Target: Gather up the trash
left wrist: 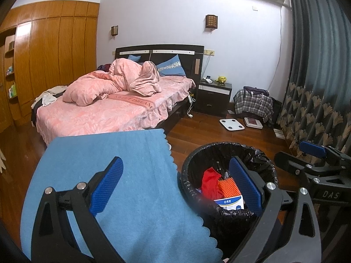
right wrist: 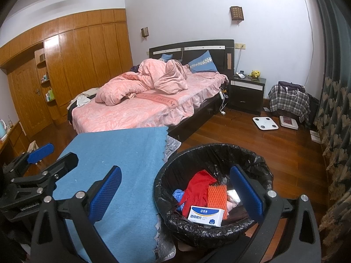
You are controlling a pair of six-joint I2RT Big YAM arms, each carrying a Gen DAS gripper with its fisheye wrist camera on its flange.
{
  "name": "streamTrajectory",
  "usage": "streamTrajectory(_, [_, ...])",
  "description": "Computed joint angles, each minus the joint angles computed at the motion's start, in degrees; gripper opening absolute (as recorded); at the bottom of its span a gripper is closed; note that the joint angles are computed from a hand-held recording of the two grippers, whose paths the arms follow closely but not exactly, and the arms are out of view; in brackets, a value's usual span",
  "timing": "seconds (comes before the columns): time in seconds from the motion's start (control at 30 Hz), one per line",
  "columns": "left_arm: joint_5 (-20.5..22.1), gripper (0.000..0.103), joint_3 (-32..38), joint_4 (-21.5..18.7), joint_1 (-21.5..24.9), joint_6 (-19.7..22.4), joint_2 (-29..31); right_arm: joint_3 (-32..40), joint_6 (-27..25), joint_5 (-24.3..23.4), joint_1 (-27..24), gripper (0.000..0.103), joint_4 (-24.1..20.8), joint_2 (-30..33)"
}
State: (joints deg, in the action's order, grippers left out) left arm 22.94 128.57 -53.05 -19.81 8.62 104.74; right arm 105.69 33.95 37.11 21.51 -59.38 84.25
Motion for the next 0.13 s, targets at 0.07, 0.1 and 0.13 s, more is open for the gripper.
streamTrajectory(0.07, [0.01,0.095,0.22,-0.06,0.02,0.10,0.13,0.05,0.01,-0.06,-0.02,0.097,-0.09,0.01])
streamTrajectory(0.1, [0.03,0.095,0.23,-0.18,0.09,0.16,0.12,-0.09,0.00,-0.10,-0.01,0.097,0.02,-0.02])
streamTrajectory(0.13, [0.05,0.095,0.52,-0.31,0.11,0.21,0.30,-0.06,0.01,-0.11,0.00,0.097,0.01,0.00])
